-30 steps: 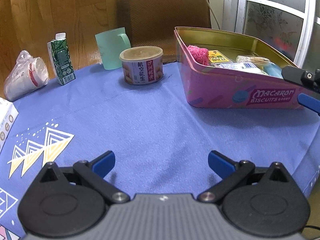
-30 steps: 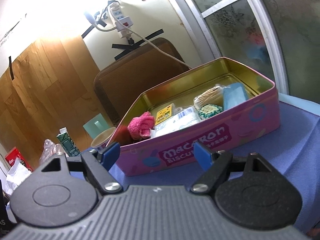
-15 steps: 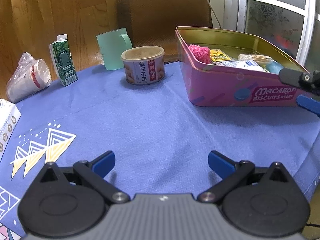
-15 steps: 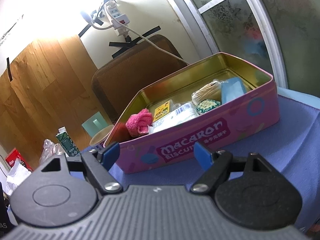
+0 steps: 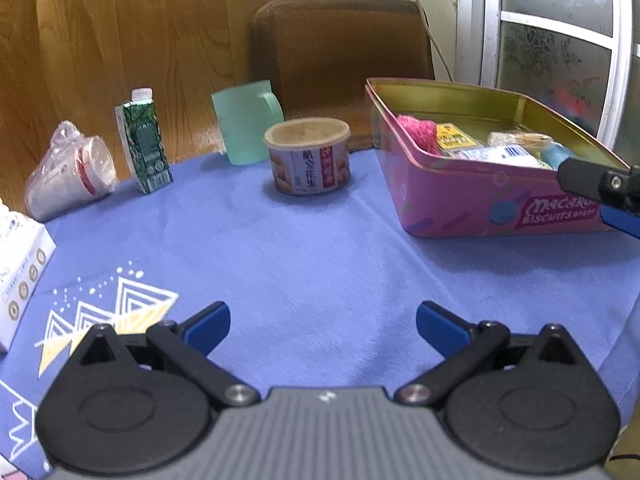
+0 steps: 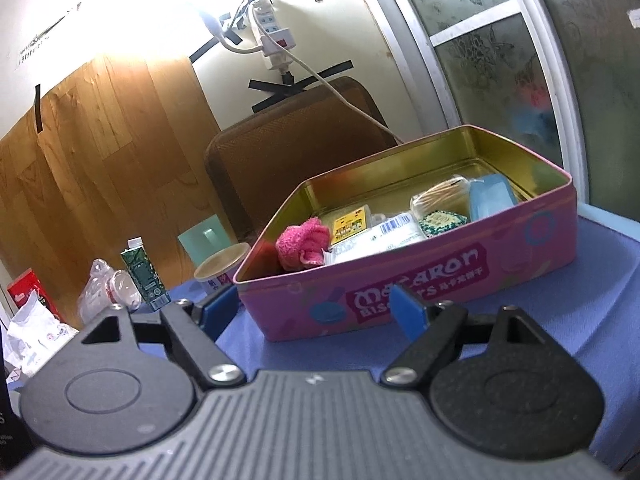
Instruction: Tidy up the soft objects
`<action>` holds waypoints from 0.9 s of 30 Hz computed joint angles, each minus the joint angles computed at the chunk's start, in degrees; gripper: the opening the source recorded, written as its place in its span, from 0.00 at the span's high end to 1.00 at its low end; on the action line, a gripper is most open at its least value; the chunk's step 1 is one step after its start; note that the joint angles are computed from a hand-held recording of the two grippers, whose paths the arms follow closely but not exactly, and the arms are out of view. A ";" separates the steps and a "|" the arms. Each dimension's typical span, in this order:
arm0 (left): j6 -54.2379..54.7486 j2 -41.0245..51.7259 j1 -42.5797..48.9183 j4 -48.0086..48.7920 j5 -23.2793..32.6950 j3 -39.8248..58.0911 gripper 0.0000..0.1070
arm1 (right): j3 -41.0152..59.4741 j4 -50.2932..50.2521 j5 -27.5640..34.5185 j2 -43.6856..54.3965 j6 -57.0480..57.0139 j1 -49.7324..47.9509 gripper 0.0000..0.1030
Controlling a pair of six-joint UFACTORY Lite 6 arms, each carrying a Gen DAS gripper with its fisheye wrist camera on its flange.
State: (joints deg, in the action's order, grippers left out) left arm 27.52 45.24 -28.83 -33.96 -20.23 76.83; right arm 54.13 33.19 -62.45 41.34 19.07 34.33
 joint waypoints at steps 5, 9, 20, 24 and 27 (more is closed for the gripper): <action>-8.43 0.40 2.23 10.84 -3.93 -1.01 0.04 | 4.18 4.41 2.40 2.03 -3.15 1.72 0.16; -15.26 1.46 4.42 18.68 -6.92 -0.89 0.04 | 7.66 8.07 3.66 3.96 -6.69 3.15 0.14; -17.92 6.19 6.39 21.97 -10.70 1.49 0.04 | 13.55 12.14 6.20 7.53 -11.57 4.29 0.12; -17.30 6.02 6.12 21.09 -11.79 0.78 0.04 | 14.11 12.54 6.43 7.91 -11.80 4.54 0.12; -17.49 5.72 6.10 21.58 -13.30 -0.18 0.04 | 14.42 13.08 6.35 8.13 -11.99 4.92 0.12</action>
State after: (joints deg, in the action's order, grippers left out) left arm 10.03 50.95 -22.73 -12.38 -33.53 76.65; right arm 68.55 46.27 -56.11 49.47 7.08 39.25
